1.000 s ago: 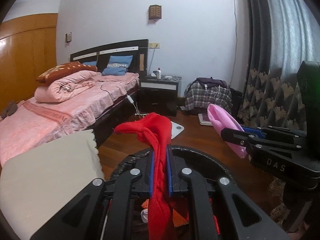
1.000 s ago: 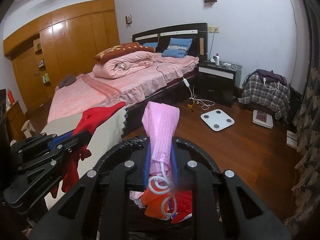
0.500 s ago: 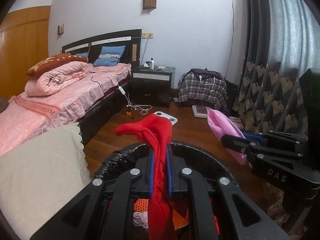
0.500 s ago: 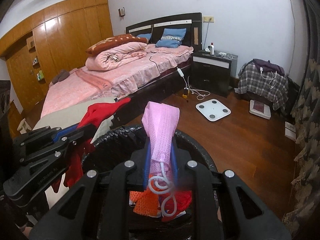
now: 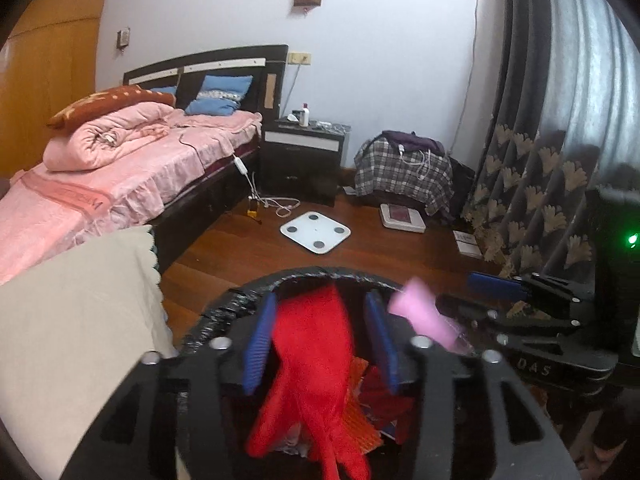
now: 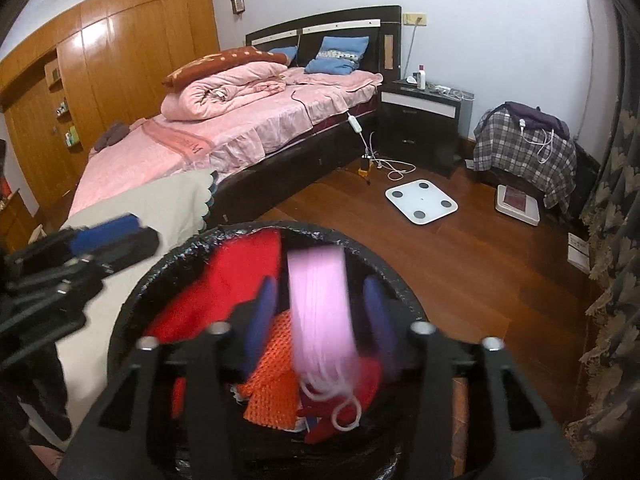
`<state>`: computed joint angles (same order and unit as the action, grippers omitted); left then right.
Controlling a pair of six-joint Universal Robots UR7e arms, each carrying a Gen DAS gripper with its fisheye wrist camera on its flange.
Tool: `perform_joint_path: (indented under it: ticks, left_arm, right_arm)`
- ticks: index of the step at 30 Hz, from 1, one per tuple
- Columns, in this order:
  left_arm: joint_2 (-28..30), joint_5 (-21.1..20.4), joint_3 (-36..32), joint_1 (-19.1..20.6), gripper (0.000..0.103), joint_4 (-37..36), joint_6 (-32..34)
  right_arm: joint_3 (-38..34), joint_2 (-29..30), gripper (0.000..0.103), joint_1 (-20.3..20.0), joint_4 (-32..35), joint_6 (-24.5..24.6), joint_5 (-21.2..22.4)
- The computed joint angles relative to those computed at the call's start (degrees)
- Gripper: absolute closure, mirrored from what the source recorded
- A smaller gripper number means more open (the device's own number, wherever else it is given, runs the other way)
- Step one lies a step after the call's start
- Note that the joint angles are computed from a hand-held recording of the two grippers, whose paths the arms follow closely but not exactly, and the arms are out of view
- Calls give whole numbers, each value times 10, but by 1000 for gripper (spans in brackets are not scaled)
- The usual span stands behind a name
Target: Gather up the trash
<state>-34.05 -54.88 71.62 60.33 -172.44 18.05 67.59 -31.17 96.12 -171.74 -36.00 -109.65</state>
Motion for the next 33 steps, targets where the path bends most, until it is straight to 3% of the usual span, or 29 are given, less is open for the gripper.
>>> perform_joint_path:
  ticks: [1, 3, 8, 18, 33]
  left_arm:
    - [-3, 6, 5, -1, 42, -9, 1]
    - [-10, 16, 15, -3, 33, -25, 2]
    - [-34, 61, 46, -12, 18, -69, 9]
    - [-89, 148, 122, -39, 6, -160, 35]
    - [-158, 221, 227, -79, 6, -242, 51]
  right_arm:
    - [1, 0, 33, -1, -7, -1, 0]
    - [7, -2, 15, -1, -20, 0, -1]
    - [36, -21, 7, 5, -34, 8, 12]
    - [91, -58, 6, 32, -40, 6, 42]
    - [132, -90, 6, 75, -39, 5, 70]
